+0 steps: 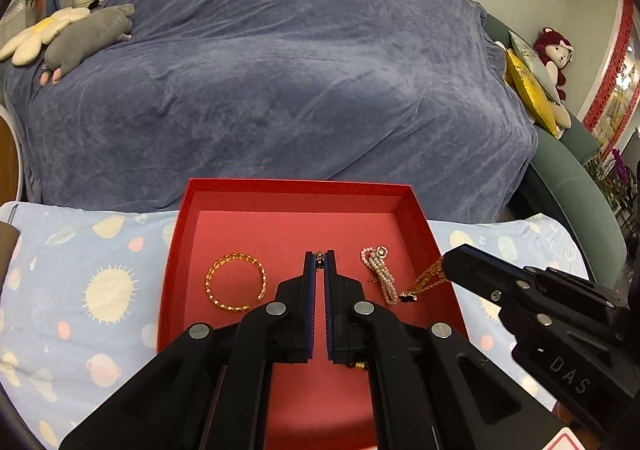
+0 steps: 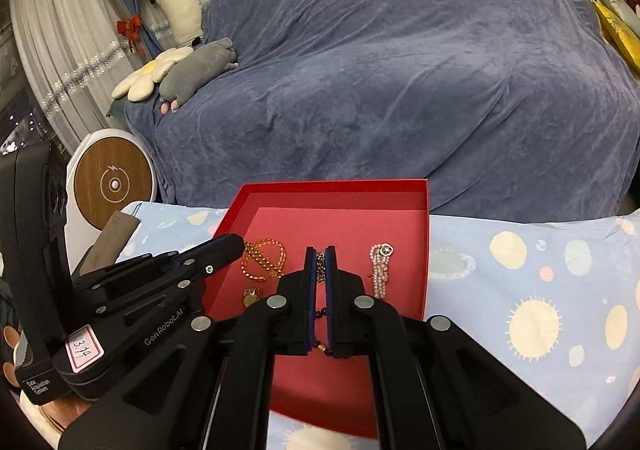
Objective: Organize jewelry
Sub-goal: 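Carry both gold chains into the red box and open both grippers, then move both open grippers back over the remaining rings and earrings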
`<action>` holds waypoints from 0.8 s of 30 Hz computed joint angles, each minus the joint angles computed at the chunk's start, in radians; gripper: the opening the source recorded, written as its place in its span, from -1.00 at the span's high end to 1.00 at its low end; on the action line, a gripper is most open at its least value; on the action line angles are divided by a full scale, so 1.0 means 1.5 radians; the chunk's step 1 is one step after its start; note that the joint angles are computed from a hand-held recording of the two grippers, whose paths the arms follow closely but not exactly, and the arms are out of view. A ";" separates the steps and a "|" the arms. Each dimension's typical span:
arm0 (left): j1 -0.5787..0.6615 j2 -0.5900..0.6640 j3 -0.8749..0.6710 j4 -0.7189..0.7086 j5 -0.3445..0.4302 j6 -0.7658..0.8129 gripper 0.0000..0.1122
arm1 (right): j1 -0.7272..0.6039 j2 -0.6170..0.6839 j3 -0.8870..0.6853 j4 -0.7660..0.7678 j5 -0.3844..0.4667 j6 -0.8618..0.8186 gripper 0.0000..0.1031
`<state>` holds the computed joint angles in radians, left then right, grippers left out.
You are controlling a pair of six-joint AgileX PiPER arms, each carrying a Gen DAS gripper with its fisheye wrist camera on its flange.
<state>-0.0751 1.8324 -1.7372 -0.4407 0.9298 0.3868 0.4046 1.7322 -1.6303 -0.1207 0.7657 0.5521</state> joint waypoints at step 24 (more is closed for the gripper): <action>0.048 -0.208 0.252 0.023 -0.106 0.069 0.17 | 0.108 -0.192 0.220 -0.143 0.005 0.195 0.37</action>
<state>-0.0034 1.5198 -1.3589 -0.4063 0.7709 0.4899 0.5661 1.4445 -1.3001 -0.3354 0.7728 0.8444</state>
